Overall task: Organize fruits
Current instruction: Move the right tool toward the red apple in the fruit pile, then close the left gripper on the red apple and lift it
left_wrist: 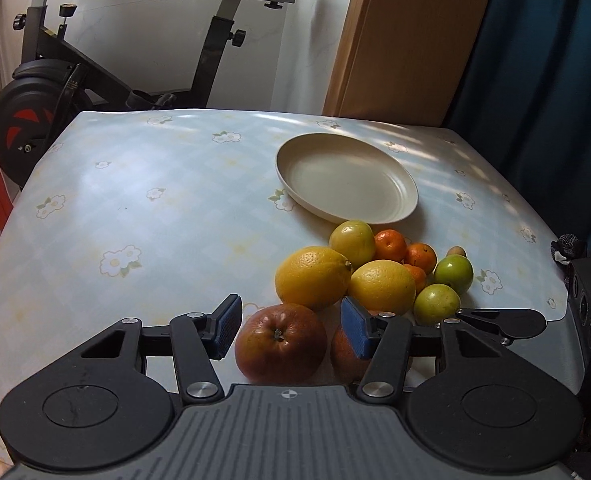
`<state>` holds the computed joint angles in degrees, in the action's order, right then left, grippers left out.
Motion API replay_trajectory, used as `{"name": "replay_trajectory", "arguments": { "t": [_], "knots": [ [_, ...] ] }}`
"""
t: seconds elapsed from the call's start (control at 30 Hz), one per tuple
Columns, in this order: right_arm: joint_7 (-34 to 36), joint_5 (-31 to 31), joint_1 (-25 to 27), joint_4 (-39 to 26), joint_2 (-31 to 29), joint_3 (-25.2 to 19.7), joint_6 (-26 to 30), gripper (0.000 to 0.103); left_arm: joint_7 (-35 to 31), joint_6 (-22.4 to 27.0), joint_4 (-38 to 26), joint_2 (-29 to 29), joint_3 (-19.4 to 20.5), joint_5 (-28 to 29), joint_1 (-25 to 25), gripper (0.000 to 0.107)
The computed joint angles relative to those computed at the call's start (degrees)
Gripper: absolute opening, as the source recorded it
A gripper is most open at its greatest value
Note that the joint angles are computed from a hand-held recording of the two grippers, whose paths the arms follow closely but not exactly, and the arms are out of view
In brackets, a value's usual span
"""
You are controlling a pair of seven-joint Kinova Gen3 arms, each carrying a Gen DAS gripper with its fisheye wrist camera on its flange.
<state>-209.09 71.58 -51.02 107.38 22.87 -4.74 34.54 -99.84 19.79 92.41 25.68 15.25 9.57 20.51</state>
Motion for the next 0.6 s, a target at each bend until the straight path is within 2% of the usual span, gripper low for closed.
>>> {"name": "replay_trajectory", "arguments": {
  "t": [0.1,0.37,0.5,0.6],
  "knots": [
    [1.17,-1.96,-0.5,0.08,-0.48,-0.56,1.76,0.056,-2.15,1.23,-0.75,0.86,2.59,1.05,-1.12,0.052],
    [0.5,-4.14,-1.94,1.46,-1.76,-1.29,5.27,0.056,-11.06,3.79,-2.12,3.65,7.77,5.84,-3.28,0.048],
    [-0.22,-3.87,-1.57,2.03,-2.11,-1.68,5.19,0.056,-14.19,3.67,-2.49,4.93,8.66,8.36,-3.5,0.048],
    [-0.58,-3.63,-1.36,2.16,-2.12,-1.87,5.17,0.056,-15.17,5.58,-3.85,6.31,8.54,9.66,-3.37,0.048]
  ]
}}
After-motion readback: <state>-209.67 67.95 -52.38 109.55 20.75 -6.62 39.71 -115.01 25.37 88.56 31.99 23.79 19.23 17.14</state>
